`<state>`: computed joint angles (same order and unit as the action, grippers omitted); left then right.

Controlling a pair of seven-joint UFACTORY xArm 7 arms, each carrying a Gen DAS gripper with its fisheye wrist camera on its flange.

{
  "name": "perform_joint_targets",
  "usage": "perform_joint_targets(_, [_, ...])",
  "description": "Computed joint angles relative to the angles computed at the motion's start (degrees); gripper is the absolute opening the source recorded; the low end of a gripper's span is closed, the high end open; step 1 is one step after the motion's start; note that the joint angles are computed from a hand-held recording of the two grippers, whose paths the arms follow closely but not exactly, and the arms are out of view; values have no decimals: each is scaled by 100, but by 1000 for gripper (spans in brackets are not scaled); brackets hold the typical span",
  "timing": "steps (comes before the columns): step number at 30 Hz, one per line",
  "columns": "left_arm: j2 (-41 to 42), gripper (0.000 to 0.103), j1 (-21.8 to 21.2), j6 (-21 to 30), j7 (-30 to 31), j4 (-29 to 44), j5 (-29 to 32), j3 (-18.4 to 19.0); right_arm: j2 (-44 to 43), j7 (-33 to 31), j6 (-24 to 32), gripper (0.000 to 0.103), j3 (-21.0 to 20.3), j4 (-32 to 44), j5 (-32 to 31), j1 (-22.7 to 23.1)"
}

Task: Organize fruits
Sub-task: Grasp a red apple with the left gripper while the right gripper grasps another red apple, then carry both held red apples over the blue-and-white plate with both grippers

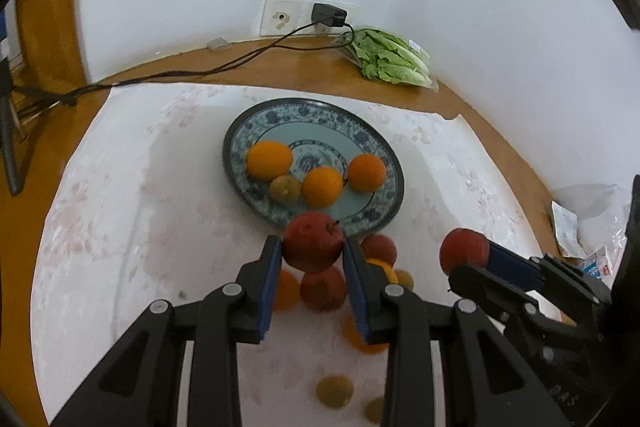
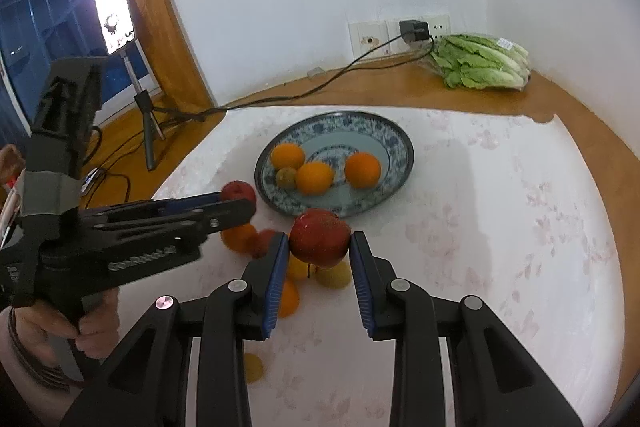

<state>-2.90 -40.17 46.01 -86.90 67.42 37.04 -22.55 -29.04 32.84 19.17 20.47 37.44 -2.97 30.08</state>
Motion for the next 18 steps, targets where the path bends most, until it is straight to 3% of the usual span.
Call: perform_joint_targets(18, [585,33,-114,-234,293,280,-35,374,789,-210,-365,32,-121,338,-220,-232])
